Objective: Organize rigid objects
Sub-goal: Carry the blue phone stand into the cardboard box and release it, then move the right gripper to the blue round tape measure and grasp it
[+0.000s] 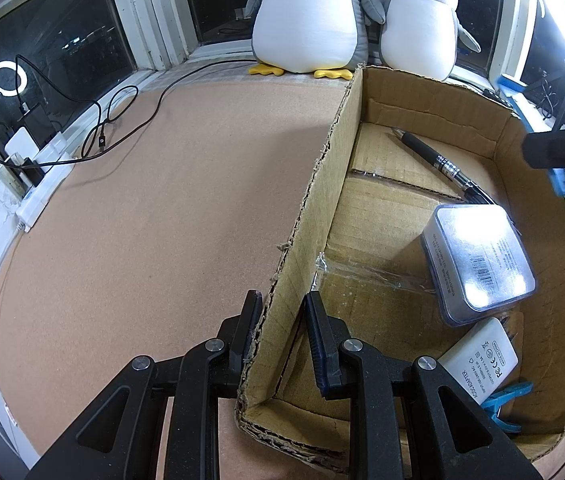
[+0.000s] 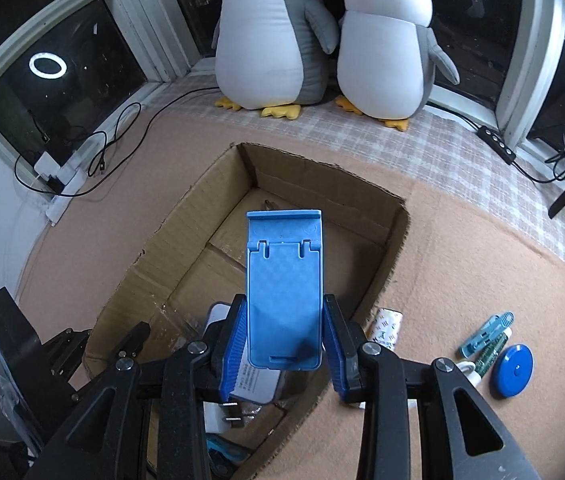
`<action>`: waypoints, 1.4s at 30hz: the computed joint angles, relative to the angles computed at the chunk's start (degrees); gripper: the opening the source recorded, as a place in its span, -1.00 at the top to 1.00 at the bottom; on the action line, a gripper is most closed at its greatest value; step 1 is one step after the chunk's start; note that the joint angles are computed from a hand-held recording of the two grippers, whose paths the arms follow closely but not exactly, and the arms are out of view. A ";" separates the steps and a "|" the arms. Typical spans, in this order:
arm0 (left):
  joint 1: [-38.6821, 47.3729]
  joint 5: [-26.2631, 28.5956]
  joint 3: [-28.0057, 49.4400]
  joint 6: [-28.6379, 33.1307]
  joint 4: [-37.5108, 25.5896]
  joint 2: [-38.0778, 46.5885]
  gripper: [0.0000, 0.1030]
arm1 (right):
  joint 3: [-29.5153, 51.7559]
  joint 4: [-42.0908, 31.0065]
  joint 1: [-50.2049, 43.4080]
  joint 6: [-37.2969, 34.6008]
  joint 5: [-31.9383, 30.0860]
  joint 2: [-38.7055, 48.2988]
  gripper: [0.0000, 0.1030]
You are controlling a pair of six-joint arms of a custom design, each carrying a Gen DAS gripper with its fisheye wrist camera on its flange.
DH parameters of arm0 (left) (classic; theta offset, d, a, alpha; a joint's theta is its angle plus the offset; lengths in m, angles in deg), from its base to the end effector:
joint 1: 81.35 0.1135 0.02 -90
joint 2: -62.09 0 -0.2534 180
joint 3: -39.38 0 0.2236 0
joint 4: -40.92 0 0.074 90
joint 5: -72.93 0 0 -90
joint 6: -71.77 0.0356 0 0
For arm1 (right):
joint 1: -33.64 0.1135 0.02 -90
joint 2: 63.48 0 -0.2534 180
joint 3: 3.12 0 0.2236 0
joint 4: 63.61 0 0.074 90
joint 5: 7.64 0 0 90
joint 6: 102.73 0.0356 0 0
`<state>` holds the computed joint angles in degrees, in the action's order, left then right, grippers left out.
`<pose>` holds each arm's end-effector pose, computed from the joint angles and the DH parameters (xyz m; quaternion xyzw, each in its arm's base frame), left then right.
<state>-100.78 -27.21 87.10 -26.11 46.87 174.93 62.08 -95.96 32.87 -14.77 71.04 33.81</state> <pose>0.2551 -0.0833 0.0505 0.0733 0.9577 0.0203 0.2774 0.2886 0.0031 0.1478 -0.0326 0.9702 0.0908 0.2224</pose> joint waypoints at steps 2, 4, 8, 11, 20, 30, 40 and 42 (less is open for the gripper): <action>0.00 0.00 0.00 0.00 0.00 0.00 0.54 | 0.55 0.29 0.89 0.43 0.57 1.02 0.37; 0.00 0.00 0.00 0.00 0.00 0.00 0.54 | 1.13 0.69 1.56 0.65 1.08 2.30 0.37; 0.01 0.01 0.02 0.04 0.01 0.03 0.54 | 1.98 1.39 2.23 0.85 2.13 4.48 0.37; 0.01 0.01 -0.05 0.05 0.07 0.02 0.54 | 2.43 1.69 2.09 0.59 2.41 5.57 0.37; 0.01 -0.02 -0.08 0.06 0.17 0.06 0.54 | 2.63 2.30 2.09 0.43 2.24 5.82 -0.01; 0.13 0.06 -0.08 0.16 0.14 0.01 0.54 | 1.45 2.65 2.90 0.66 2.81 3.73 -0.05; 0.09 0.01 -0.09 0.11 0.23 0.07 0.54 | -2.90 2.35 -0.19 -0.63 0.64 -1.83 -0.05; 0.21 0.05 -0.04 0.27 0.12 0.02 0.54 | -3.92 1.94 -1.96 -1.46 -0.10 -3.28 -0.05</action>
